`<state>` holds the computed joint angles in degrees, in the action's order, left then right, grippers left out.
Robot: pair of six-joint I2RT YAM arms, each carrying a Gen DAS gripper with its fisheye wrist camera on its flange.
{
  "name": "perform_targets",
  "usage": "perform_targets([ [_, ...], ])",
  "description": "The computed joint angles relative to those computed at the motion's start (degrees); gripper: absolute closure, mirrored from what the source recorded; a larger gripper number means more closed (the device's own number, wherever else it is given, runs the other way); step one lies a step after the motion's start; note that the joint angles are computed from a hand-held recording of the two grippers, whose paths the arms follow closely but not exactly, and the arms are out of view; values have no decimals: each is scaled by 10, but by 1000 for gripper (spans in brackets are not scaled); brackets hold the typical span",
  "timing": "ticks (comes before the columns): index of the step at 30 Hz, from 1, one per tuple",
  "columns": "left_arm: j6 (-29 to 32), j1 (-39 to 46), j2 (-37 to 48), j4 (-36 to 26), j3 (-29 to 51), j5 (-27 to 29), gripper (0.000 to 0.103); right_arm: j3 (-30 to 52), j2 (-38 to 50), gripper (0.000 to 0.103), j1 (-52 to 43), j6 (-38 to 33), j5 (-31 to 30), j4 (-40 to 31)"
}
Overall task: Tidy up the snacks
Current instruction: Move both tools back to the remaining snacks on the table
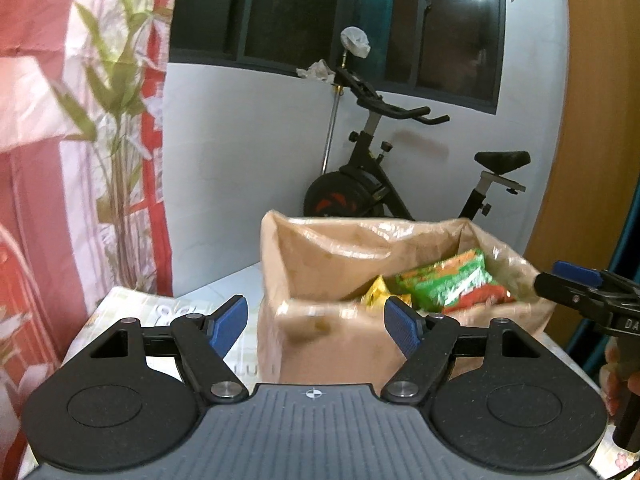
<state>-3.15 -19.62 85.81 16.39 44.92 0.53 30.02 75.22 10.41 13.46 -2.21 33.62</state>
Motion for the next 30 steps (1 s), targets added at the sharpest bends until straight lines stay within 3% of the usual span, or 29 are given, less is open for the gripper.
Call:
perform_targets([
  [11,-60,2,18,64,-111,-31,26,-190,-36,10,58,-19,93,175],
  [16,-69,-13,41,84,-130,-57,26,-243,1,10,73,-25,123,250],
  [23,-68,-40,60,131,-164,-83,26,-289,106,12,52,-3,120,369],
  [28,-75,-50,80,142,-175,-93,26,-280,177,22,32,-1,117,380],
  [30,-76,-48,87,139,-175,-92,26,-262,188,26,30,-7,124,339],
])
